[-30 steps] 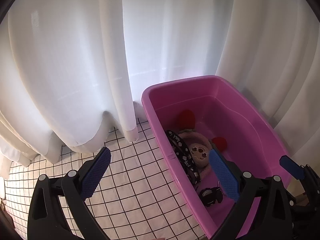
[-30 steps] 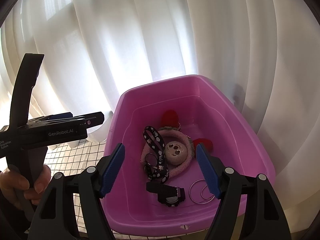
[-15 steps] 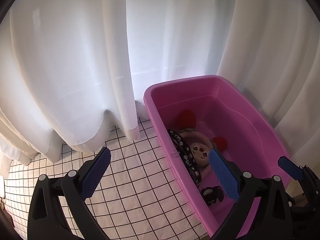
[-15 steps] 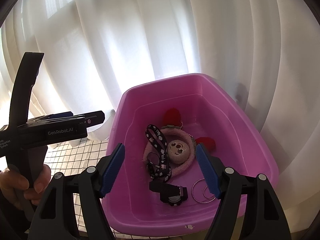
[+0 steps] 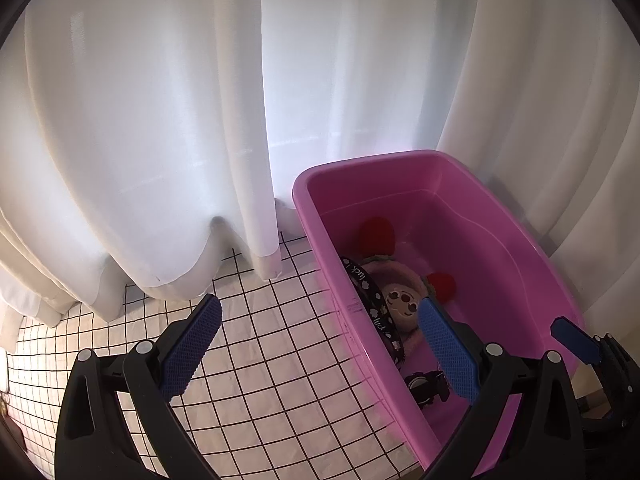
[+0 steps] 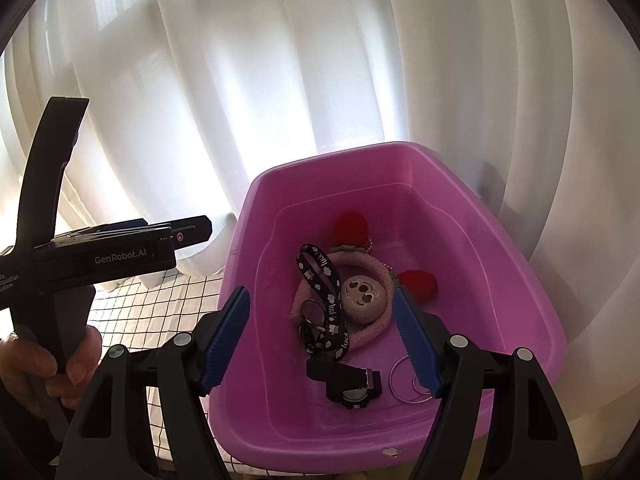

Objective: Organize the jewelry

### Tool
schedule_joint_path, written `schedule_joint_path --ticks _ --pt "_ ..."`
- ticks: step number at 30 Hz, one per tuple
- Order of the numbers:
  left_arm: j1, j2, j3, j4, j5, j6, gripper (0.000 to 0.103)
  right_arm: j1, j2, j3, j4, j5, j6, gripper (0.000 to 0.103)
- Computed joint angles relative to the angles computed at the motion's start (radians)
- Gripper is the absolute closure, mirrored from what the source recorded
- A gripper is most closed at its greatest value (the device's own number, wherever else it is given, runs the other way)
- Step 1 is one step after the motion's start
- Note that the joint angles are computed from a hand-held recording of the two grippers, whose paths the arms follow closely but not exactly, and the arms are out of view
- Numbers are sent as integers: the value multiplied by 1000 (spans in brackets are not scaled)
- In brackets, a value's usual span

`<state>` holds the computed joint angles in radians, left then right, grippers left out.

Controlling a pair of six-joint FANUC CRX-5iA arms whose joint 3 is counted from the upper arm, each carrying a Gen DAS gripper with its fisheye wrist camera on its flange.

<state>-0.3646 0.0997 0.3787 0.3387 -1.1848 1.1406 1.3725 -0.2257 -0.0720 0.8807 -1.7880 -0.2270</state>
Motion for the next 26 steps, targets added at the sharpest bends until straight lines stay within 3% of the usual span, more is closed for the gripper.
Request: schedule_joint_path --ticks 26 --pt "8 8 7 -9 -3 19 6 -12 6 3 -15 11 -4 33"
